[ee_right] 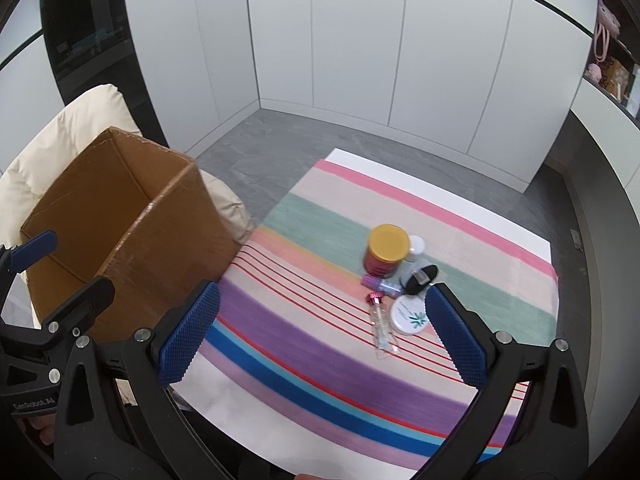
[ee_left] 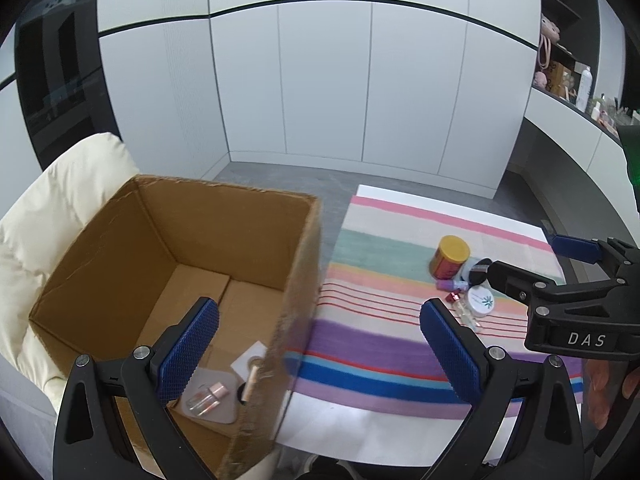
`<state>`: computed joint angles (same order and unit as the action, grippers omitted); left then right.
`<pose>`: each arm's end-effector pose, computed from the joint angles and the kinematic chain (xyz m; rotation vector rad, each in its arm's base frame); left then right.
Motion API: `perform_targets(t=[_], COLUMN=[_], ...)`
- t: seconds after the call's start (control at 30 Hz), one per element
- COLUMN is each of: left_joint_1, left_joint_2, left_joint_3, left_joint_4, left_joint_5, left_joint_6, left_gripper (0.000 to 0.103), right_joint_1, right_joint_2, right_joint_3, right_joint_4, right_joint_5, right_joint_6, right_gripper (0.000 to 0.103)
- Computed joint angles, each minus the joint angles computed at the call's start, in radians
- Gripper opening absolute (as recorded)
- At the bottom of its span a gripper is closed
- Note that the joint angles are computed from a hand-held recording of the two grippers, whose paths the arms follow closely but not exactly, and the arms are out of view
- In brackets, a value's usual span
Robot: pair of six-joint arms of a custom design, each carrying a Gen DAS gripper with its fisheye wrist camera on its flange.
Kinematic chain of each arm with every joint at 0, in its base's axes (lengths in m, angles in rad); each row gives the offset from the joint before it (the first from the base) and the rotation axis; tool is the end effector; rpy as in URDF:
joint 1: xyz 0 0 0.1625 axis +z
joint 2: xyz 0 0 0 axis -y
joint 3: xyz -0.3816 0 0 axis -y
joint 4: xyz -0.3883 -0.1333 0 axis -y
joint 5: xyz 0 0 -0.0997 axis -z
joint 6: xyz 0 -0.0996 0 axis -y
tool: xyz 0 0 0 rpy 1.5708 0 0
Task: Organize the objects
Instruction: 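Move both tools back over the remaining cosmetics on the rug, then lower the left tool around the magenta-capped clear dropper bottle and close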
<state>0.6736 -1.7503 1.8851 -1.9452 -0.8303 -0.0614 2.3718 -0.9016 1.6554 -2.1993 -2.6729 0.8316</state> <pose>-0.2117 -0.4255 0.4380 0.9070 2.3300 -0.7138 0.4712 -0.3948 0.1389 0.0501 -2.1553 0.8721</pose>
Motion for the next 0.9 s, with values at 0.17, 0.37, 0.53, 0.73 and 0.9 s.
perform_targets(t=[0.17,0.37,0.53,0.73,0.9], left_joint_1=[-0.028,-0.060,-0.085,-0.108,-0.114], left_joint_2=[0.019,0.043,0.060,0.080,0.100], left_joint_3=[0.012,0.031,0.049,0.064,0.092], left_joint_4=[-0.014,-0.040,-0.052,-0.058,-0.069], left_joint_5=[-0.021,-0.045,-0.070,-0.098,-0.104], left_joint_6=[-0.006,-0.008,-0.013,-0.021,-0.004], left_gripper=[0.101,0.101,0.101,0.101,0.100], right_joint_1=[0.005,0.012,0.011,0.019,0.017], right_joint_2=[-0.064,-0.150,-0.212,-0.287,-0.345], right_joint_3=[0.055,0.120,0.162,0.205,0.248], right_joint_4=[0.068,0.171,0.261,0.373,0.435], right_joint_5=[-0.015,-0.034,-0.039,-0.041,-0.026], right_joint_6=[0.074,0.177,0.272,0.384,0.447], right_gripper=[0.103,0.103,0.103,0.103,0.103])
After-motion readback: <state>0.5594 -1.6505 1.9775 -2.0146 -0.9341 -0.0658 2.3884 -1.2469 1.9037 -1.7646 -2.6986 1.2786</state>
